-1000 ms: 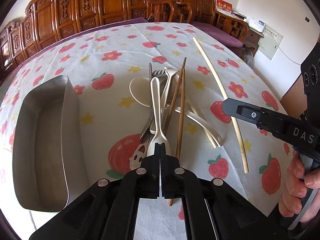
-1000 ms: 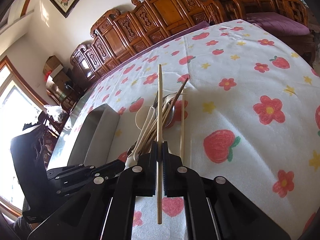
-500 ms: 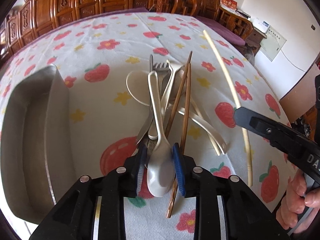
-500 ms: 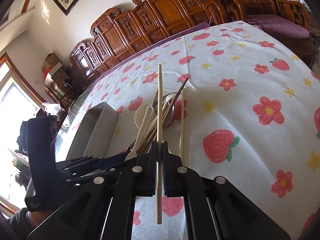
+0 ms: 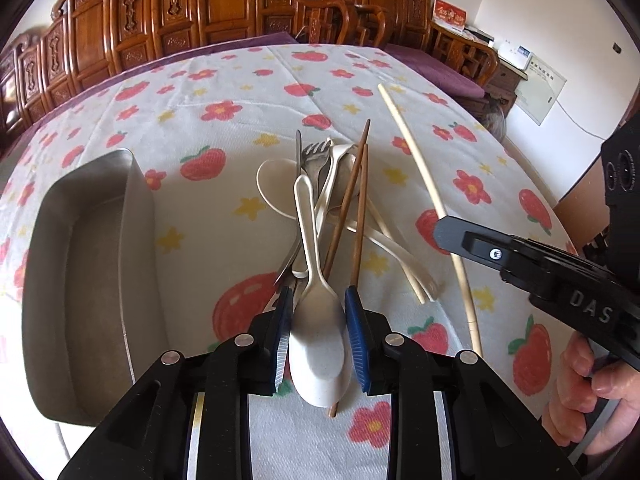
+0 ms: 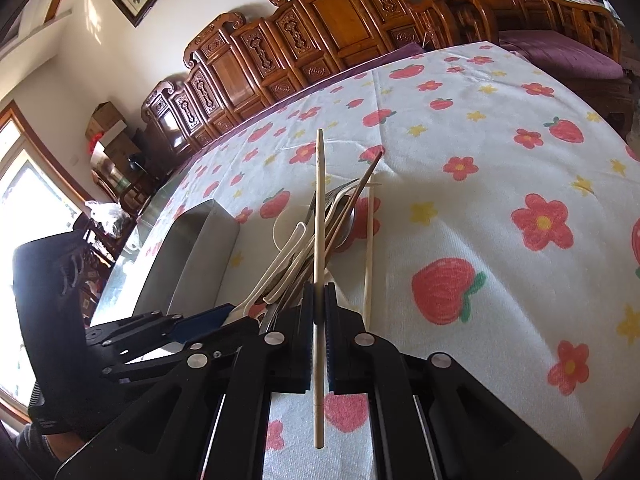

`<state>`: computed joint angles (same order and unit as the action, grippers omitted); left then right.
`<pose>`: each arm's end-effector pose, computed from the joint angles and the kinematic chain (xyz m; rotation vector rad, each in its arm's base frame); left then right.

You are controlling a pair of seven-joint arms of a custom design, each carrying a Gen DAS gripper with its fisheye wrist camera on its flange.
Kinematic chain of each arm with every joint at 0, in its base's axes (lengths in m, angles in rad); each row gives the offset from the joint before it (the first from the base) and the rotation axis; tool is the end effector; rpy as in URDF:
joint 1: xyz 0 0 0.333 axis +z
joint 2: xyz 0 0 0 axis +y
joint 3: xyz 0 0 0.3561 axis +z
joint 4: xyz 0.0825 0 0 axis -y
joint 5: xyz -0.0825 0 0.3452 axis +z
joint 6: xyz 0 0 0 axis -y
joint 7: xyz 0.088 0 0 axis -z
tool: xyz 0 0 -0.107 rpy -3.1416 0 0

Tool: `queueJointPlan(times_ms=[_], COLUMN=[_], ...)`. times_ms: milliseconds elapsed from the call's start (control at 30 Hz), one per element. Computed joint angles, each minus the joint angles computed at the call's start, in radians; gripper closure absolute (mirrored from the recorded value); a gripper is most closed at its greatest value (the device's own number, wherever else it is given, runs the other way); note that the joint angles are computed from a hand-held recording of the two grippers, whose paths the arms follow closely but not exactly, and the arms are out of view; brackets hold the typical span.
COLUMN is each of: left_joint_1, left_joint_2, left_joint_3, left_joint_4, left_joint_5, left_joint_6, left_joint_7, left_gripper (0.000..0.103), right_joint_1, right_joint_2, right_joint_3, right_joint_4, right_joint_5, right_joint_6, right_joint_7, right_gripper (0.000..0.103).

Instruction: Organize utensils

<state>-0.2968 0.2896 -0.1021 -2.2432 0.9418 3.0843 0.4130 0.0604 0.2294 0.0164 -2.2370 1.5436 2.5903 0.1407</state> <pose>0.4818 -0.2717 0.3531 -1.8022 2.1068 -0.7177 0.5276 0.0214 0.3363 -1.7561 1.4969 0.0014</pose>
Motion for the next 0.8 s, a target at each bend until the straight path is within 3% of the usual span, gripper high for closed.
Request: queueJointPlan(times_ms=[167,200,233,267,500,667,800], left_joint_1=[-0.016,-0.017,-0.004,0.026,0.053,0.029,0.062], left_joint_2=[-0.040,-0.047,-0.053,-0.055,-0.048,-0.105,-0.141], left_joint_3=[0.022,0.024,0.011,-0.023,-0.037,0.033,0.012], left_joint_4=[-0.020,-0.023,-0.028,-0.036,-0.044,-0.079,-0.099], left_joint_5=[0.069,0.084,0.078,0.029,-0.029,0.066,0.085], left_joint_6=[0.000,-0.005,-0.008,-0.013,-0.015,0.029,-0.006], left_joint_7=[-0.059,-0.070,-0.057,-0.008,0.059,-0.054,-0.076], left_gripper=[0.080,0.085,0.103,0.103,0.103,0.103,0.103], right_joint_1=[0.007,0.009,0.012,0.014,0.024,0.025,0.024], right_joint_2=[-0.008,-0.011,-0.012,-0.013,-0.011,-0.013,-0.015], right_joint_3=[0.004,0.005,0.006,0.006,0.008,0.009,0.009], right_joint_4=[-0.007,-0.009,-0.010,-0.011,-0.015,-0.017,-0.018], right_joint_5=[-0.004,-0.005,-0.007,-0.010,-0.019,-0.015,-0.004], right_joint_6=[-0.003,-0.001,0.000,0.002,0.013,0.013,0.007], right_joint_7=[-0.009,-0.010,-0.011,-0.011,-0.015,-0.016,-0.025], right_gripper=[0.097,0.097,0.097,0.097,0.097,0.097,0.097])
